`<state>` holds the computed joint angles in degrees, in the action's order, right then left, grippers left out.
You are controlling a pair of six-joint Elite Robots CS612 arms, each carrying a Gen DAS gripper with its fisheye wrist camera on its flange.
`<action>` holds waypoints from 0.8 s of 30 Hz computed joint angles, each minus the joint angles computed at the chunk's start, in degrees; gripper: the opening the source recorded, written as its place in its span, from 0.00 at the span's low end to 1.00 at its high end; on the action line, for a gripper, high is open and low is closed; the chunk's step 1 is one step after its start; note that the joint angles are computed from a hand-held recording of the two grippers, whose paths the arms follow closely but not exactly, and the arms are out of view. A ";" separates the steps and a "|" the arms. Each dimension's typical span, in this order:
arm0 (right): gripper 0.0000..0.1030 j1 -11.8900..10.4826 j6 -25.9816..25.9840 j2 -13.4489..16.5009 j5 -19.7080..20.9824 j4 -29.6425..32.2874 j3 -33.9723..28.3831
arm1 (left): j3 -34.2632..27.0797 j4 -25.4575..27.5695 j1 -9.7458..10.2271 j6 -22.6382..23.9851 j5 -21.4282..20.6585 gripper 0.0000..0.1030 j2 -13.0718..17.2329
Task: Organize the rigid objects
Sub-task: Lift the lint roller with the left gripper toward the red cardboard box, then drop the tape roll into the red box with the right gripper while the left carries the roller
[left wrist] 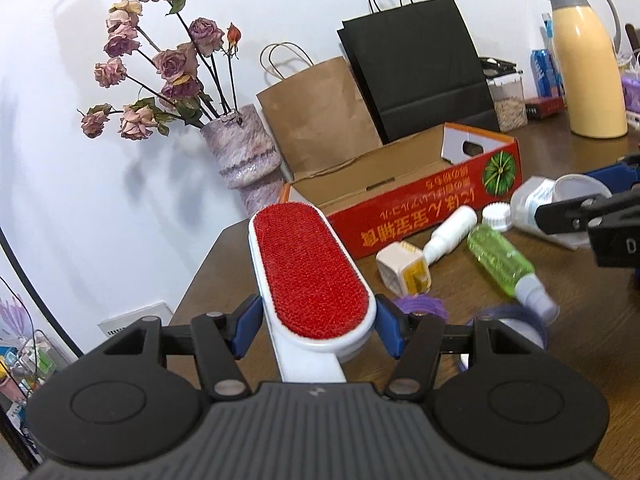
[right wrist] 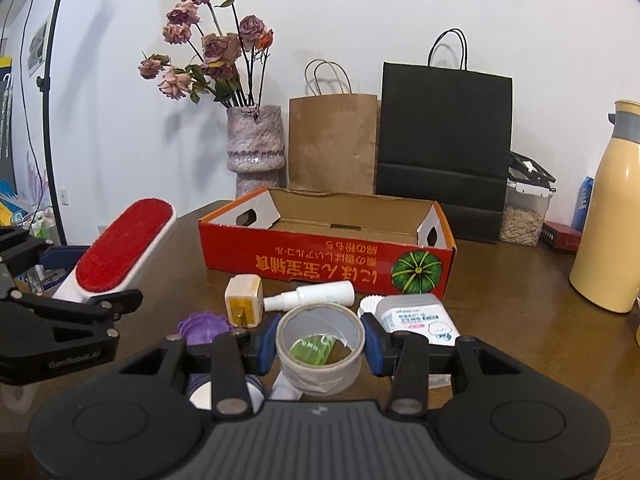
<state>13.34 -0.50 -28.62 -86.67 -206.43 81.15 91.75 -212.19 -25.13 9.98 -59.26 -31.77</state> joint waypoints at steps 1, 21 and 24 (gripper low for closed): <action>0.41 -0.01 -0.07 -0.01 -0.03 -0.01 -0.12 | -0.14 -0.01 0.03 -0.12 -0.19 0.60 -0.03; 0.41 0.22 -1.61 1.67 -0.61 2.45 -6.67 | -4.85 1.52 1.25 -3.22 -4.48 0.60 0.32; 0.41 0.20 -1.88 2.15 -0.92 2.94 -8.10 | -6.14 2.23 1.47 -3.78 -5.34 0.60 0.67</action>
<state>13.54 -2.39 -26.47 -87.59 -203.48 73.05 85.61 -209.95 -23.66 6.20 -64.60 -31.10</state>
